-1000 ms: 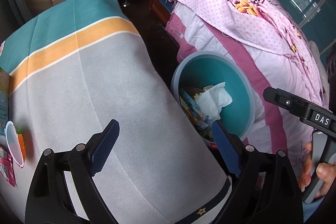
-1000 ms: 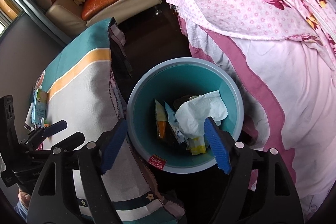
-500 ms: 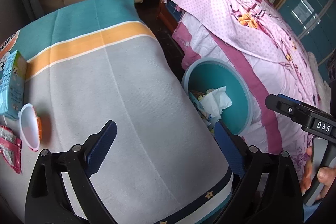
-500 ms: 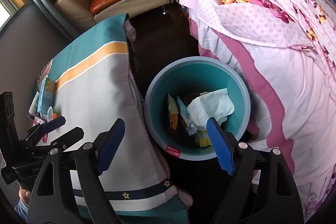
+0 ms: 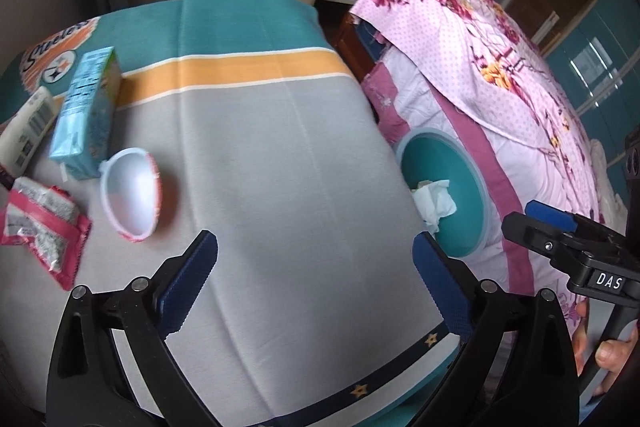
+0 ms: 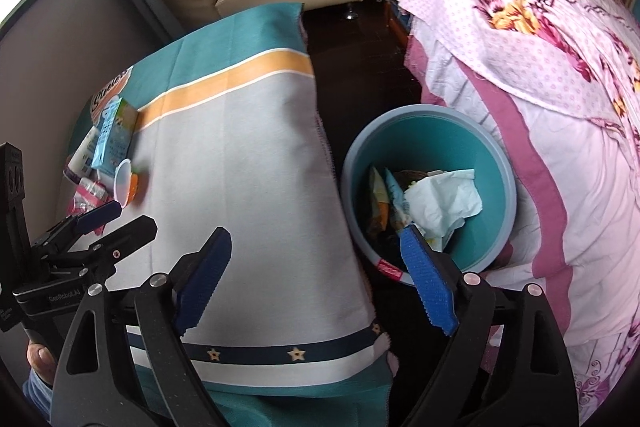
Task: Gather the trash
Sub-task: 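Move both tools back over the striped cover toward the pink bag and white lid, then grasp the pink snack bag with the left tool while the right tool grasps the white lid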
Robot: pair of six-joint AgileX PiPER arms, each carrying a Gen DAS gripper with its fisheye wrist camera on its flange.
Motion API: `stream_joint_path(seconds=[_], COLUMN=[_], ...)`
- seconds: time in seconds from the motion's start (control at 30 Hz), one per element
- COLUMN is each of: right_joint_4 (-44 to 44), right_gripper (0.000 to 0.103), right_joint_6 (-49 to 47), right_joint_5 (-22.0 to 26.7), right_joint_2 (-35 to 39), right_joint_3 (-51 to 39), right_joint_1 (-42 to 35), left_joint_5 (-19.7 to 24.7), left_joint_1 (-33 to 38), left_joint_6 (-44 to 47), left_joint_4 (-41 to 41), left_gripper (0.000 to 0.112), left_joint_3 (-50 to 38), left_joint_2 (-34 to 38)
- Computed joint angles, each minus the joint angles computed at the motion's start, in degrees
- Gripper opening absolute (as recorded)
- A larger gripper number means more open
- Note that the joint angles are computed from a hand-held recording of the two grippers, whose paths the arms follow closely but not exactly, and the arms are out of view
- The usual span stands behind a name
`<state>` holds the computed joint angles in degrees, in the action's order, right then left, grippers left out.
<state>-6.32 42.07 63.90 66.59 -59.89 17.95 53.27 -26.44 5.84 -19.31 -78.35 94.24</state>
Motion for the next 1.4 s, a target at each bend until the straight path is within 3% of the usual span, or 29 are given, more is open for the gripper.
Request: stream_joint_path(seconds=[0.47,0.8,0.97,1.1,1.27,1.4], right_joint_4=[0.64,3.82,6.29,9.29,11.69,13.3], right_gripper=[0.082,0.083,0.082,0.061,0.053,0.037], right_joint_6=[2.22,-3.07,-5.26,-7.76,-9.62,-10.99], right_joint_5=[-0.98,0.74,-1.2,-2.56,-2.26,-2.31], right_joint_2=[16.92,31.3,37.52,42.13,47.92,51.16], right_joint_3=[-12.2,-25.79,-31.42,-36.13,-42.25,-45.19], right_joint_1=[11.31,13.56,13.24,12.71,12.65,12.37], left_joint_5=[0.36,-0.02,1.06,2.02,3.29,3.48], left_joint_1=[20.65,34.23,38.19,40.49,41.3,41.42], left_joint_6=[11.32,16.61,16.69,16.64,16.33,15.62], left_joint_4=[-2.88,-4.8,-6.87,-8.9,-9.9,-9.54], left_gripper=[0.098,0.098,0.098,0.098,0.098,0.098], left_joint_3=[9.04,9.15,6.95,5.32,3.94,3.31], left_joint_2=[-4.97,-1.63,1.11,2.96,4.28,4.84])
